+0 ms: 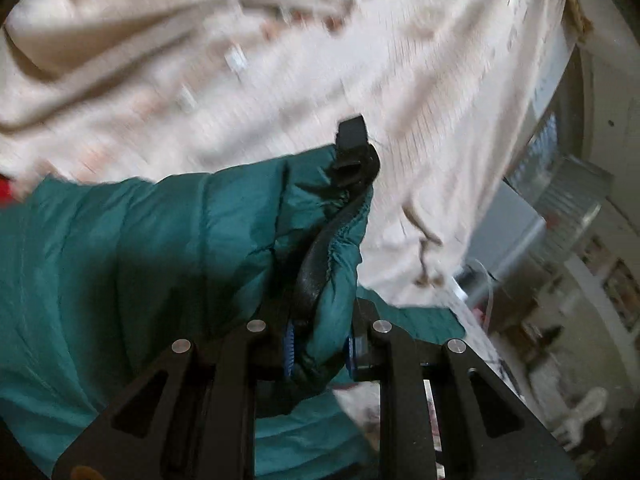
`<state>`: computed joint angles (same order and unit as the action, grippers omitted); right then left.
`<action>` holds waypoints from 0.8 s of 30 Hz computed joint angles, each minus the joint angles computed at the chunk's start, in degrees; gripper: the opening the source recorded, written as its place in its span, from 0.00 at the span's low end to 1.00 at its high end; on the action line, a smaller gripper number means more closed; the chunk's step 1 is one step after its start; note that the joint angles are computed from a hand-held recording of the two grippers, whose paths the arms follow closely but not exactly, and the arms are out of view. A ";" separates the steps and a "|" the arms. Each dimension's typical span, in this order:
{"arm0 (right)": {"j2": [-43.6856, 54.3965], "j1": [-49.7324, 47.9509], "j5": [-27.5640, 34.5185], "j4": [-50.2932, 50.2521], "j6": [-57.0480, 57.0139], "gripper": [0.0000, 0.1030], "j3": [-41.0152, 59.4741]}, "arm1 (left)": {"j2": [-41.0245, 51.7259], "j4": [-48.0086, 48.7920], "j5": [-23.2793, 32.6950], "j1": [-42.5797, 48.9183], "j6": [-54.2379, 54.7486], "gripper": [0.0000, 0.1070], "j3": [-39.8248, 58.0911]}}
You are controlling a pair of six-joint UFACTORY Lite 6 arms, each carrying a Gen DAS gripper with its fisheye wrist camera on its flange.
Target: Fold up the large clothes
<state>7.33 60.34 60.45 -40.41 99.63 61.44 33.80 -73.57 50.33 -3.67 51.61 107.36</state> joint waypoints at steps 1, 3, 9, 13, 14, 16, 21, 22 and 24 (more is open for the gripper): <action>-0.84 -0.30 -0.75 0.33 -0.03 1.00 -1.11 | 2.18 -0.25 -1.09 -2.13 0.05 0.16 0.80; -2.46 -0.75 -2.20 0.92 -0.09 1.00 -3.30 | 7.65 0.07 -3.54 -5.78 -1.46 0.16 4.00; -4.68 -1.40 -4.34 1.69 -1.23 1.00 -6.83 | 19.04 1.32 -7.82 -10.10 -2.10 0.16 7.81; -5.13 -2.54 -4.40 1.29 -1.71 1.00 -6.94 | 24.93 10.38 -8.33 -11.76 -10.65 0.21 15.75; -5.15 -2.79 -4.43 1.15 -1.61 1.00 -6.83 | 25.08 9.83 -7.67 -11.60 -10.38 0.28 15.78; -4.45 -2.91 -4.10 1.06 -1.65 1.00 -6.05 | 25.13 8.47 -5.57 -10.98 -9.58 0.49 15.92; -2.50 -2.97 -1.48 1.09 -1.16 1.00 -3.90 | 22.77 7.35 -3.28 -10.21 -8.86 0.62 13.27; -2.66 -3.04 -0.91 0.97 -0.58 1.00 -3.67 | 20.75 7.16 -2.60 -9.28 -8.66 0.62 10.86; -3.60 -2.83 -0.13 -0.40 2.39 1.00 -2.86 | 15.47 5.66 -3.24 -6.85 -7.20 0.62 4.54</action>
